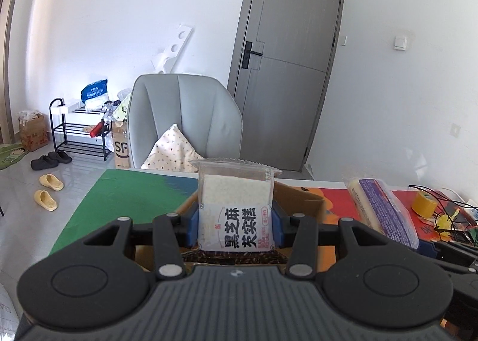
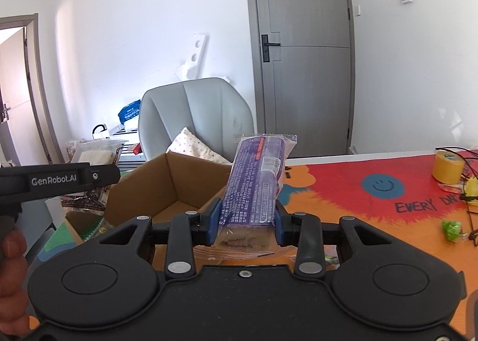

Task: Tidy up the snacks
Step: 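Carry both packs over the cardboard box and open both tools to release them, then move both tools back from the box toward the remaining candies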

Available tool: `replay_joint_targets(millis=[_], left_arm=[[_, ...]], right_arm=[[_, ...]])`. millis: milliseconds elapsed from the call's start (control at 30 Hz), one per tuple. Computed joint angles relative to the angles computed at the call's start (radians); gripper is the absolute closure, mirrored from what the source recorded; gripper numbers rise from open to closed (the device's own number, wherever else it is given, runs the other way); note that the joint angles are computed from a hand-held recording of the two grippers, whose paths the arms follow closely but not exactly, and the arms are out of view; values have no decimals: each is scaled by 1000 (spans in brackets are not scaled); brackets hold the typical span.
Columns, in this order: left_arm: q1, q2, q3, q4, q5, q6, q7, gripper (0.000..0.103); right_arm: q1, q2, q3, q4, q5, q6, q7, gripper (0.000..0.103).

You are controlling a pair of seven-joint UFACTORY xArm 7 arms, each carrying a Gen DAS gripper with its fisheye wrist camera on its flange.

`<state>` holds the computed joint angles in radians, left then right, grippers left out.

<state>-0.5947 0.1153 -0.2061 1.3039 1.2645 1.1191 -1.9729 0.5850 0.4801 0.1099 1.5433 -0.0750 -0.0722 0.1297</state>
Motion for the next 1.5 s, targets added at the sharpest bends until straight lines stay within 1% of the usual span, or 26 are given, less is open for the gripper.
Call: replay_joint_targets(millis=[100, 200, 233, 267, 333, 400, 600, 667, 733, 767, 800, 833, 867, 933, 967, 1100, 1233, 1400, 1467, 1500], left_arm=[[16, -23, 5, -30, -4, -38, 7, 58], [40, -47, 4, -60, -7, -111, 10, 57], [47, -56, 3, -72, -4, -139, 3, 57], [52, -60, 0, -79, 1, -147, -6, 54], [59, -73, -6, -91, 7, -151, -14, 54], [66, -86, -13, -105, 7, -155, -29, 53], [83, -128, -36, -142, -13, -106, -44, 53], [90, -146, -44, -159, -20, -97, -50, 51], [95, -156, -54, -167, -24, -81, -59, 47], [96, -158, -59, -169, -26, -70, -62, 45], [97, -164, -64, -174, -28, -61, -66, 44], [97, -168, -69, -178, -27, -50, -70, 40], [97, -171, -74, -182, -26, -39, -74, 36], [98, -174, -81, -185, -25, -18, -82, 31], [98, -173, -84, -185, -23, -12, -89, 29], [96, -171, -87, -186, -23, -14, -106, 25], [92, -159, -87, -176, -28, -19, -97, 19], [73, -132, -88, -146, -23, -16, -90, 13], [61, -114, -87, -129, -19, -12, -87, 11], [55, -107, -85, -121, -19, -11, -86, 10]], right_arm=[[18, 11, -9, 18, -1, 4, 4, 67], [35, 16, -20, 27, -4, 8, 10, 67], [42, 22, -25, 37, -6, 14, 12, 67], [45, 25, -26, 43, -7, 17, 13, 67], [45, 27, -20, 47, -10, 24, 12, 67], [26, 33, 8, 59, -11, 37, 2, 67], [11, 38, 50, 74, -6, 51, -19, 67], [8, 39, 61, 79, -1, 56, -24, 67], [4, 43, 77, 89, 7, 65, -29, 63], [-19, 47, 113, 94, 15, 74, -44, 61], [-45, 52, 154, 98, 27, 79, -63, 53], [-65, 50, 182, 90, 38, 72, -79, 45], [-55, 41, 169, 76, 42, 55, -78, 44], [-23, 25, 123, 59, 39, 30, -68, 44], [-25, 16, 120, 46, 42, 20, -64, 44], [-6, -22, 62, -8, 61, 2, -12, 44], [37, -64, -20, -75, 56, -5, 48, 43], [21, -117, -27, -163, 49, -16, 94, 39], [8, -138, -19, -197, 45, -24, 102, 36], [9, -146, -24, -209, 43, -27, 107, 33]])
